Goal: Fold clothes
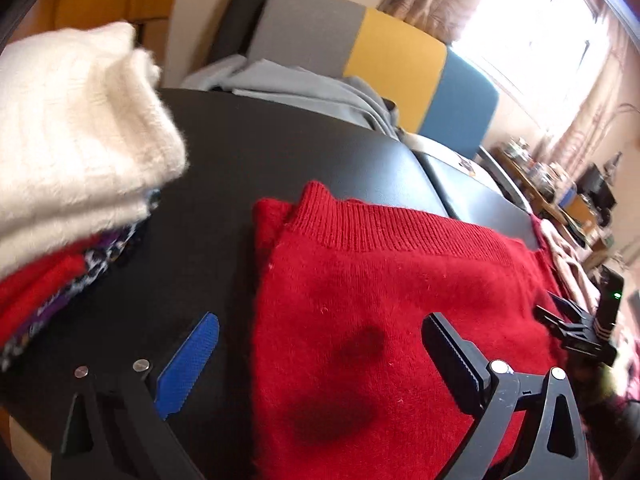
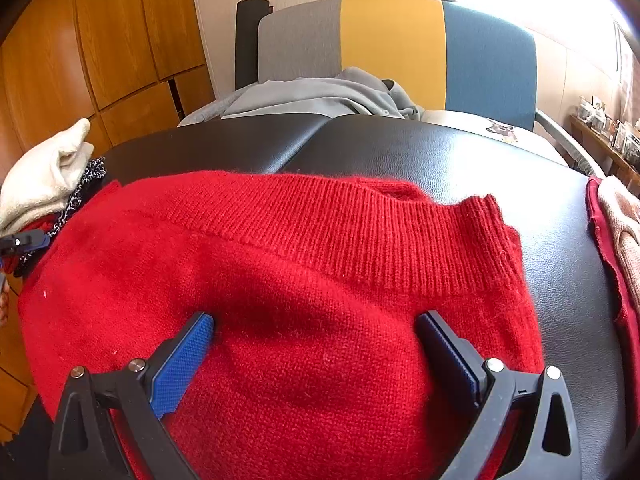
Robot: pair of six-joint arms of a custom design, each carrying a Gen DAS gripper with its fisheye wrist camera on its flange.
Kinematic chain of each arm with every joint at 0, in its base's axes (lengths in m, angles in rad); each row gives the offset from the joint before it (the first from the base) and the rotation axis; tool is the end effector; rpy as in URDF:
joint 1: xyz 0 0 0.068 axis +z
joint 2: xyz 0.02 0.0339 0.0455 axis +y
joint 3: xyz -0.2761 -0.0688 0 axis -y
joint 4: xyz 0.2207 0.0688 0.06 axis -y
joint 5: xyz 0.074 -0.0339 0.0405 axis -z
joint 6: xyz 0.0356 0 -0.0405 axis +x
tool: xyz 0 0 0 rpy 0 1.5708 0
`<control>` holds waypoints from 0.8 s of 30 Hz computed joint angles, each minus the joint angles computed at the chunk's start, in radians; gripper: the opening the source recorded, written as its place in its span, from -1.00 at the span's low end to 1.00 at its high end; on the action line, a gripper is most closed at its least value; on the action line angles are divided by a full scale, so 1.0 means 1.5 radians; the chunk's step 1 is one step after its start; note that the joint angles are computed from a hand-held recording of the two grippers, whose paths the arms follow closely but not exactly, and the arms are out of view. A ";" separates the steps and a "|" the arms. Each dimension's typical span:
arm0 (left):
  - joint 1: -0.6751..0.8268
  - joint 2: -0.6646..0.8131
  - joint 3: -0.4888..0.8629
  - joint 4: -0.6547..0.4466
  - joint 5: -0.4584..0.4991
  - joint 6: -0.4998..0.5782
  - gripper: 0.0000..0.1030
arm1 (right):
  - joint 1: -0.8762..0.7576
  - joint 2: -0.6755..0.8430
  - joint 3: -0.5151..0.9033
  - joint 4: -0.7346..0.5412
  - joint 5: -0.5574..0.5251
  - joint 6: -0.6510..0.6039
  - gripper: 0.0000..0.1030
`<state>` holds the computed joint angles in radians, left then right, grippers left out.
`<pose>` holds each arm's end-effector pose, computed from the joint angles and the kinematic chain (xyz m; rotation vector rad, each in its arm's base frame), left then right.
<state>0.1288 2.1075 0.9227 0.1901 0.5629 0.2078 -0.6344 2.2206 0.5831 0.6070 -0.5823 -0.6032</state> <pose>0.3560 0.0270 0.0816 0.3038 2.4184 -0.5717 0.2416 -0.1535 0.0202 -0.1597 2.3728 0.1978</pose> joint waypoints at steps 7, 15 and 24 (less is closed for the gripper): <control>-0.014 0.110 0.184 -0.172 0.022 0.049 0.95 | -0.004 -0.003 -0.002 -0.001 -0.005 -0.003 1.00; -0.037 0.115 0.204 -0.198 0.011 0.049 0.99 | -0.006 -0.003 0.002 -0.009 -0.014 -0.002 1.00; -0.047 0.131 0.272 -0.309 0.031 0.071 0.22 | -0.010 -0.005 0.002 -0.013 -0.022 -0.003 1.00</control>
<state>0.0577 2.3034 1.3301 -0.2735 0.6100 0.3136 -0.6494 2.2132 0.5863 0.5874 -0.6158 -0.6075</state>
